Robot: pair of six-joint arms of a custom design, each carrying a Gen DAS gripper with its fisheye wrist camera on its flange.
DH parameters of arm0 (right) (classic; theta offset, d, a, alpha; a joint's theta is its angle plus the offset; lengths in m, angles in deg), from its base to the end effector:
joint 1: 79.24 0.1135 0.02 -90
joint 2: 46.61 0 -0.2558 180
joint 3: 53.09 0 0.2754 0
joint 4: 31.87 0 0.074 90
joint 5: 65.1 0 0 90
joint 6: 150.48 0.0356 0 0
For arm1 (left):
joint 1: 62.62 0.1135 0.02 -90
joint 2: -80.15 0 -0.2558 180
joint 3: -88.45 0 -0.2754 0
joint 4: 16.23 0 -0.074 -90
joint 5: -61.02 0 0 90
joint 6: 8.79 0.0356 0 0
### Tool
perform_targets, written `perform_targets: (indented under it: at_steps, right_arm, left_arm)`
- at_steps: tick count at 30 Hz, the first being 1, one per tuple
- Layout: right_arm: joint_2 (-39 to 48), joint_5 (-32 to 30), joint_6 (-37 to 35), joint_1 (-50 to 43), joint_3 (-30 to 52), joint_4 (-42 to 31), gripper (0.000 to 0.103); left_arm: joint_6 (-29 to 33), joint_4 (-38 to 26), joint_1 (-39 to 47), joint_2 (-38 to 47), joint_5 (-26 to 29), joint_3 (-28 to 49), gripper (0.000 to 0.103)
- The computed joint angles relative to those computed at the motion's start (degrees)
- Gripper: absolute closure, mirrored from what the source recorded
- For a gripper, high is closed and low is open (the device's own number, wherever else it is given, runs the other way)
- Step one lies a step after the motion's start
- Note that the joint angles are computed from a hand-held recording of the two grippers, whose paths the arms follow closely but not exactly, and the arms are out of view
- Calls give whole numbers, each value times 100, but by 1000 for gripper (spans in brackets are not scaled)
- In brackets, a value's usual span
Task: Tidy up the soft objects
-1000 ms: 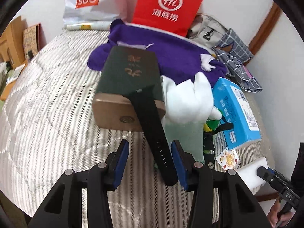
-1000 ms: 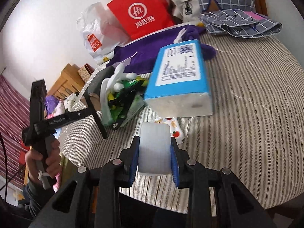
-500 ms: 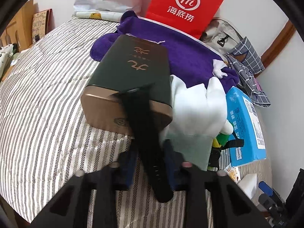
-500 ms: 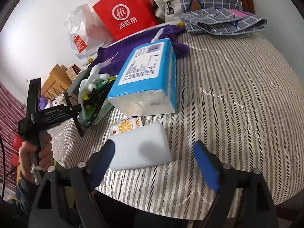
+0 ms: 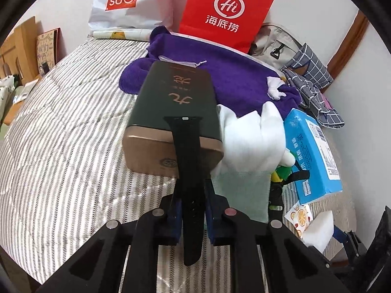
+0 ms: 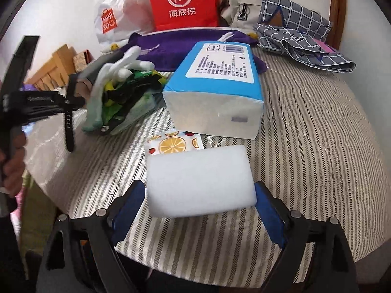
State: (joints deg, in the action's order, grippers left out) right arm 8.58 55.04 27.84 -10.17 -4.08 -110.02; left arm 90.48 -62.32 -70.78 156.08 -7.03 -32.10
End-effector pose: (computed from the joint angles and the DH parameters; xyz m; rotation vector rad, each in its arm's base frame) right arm 0.0732 0.1413 0.1896 0.4702 2.5645 -0.0110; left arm 0.2666 -0.0517 0.1885 0.5191 2.5686 -0.5014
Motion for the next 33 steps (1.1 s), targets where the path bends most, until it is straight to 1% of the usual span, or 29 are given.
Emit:
perform_targets:
  at_steps: [3,6,8,9,11,16,18,22,26,31,33]
  right_arm:
    - [186,-151,-120,-280,-65,92,15]
    - [-5,-46,-69,-302,-202,150,15]
    - [-121,-7,-34,-319,-227,109,22]
    - [-170,2,-10,-315,-233,79,23]
    - [-316,31,48,-281,-247,49,23]
    - [-483,216,221,-180,-113,-133,23]
    - [-468,340,390,-81,22,-296,23]
    - [-421,447,496,-38,269,-511,23]
    - [-384,550,602,21,490,-746,23]
    - [-387,602,666,9,688,-1005,23]
    - [-403,621,626,-28,767,-1080,23]
  left_arm:
    - [120,-33,20,26,-11,9,88]
    - [197,-24,20,-18,-75,-19,88]
    - [256,40,-14,-107,-229,-81,88]
    - [276,102,-34,-180,-336,-134,88]
    - [329,147,-34,-263,-442,-182,88]
    - [480,102,58,-477,-467,-209,88]
    - [566,-5,152,-517,-343,-142,88]
    - [692,-195,326,-615,-122,-8,88]
    - [828,-518,501,-574,225,226,88]
    - [861,-656,524,-614,311,364,88]
    - [833,-685,500,-635,249,426,88]
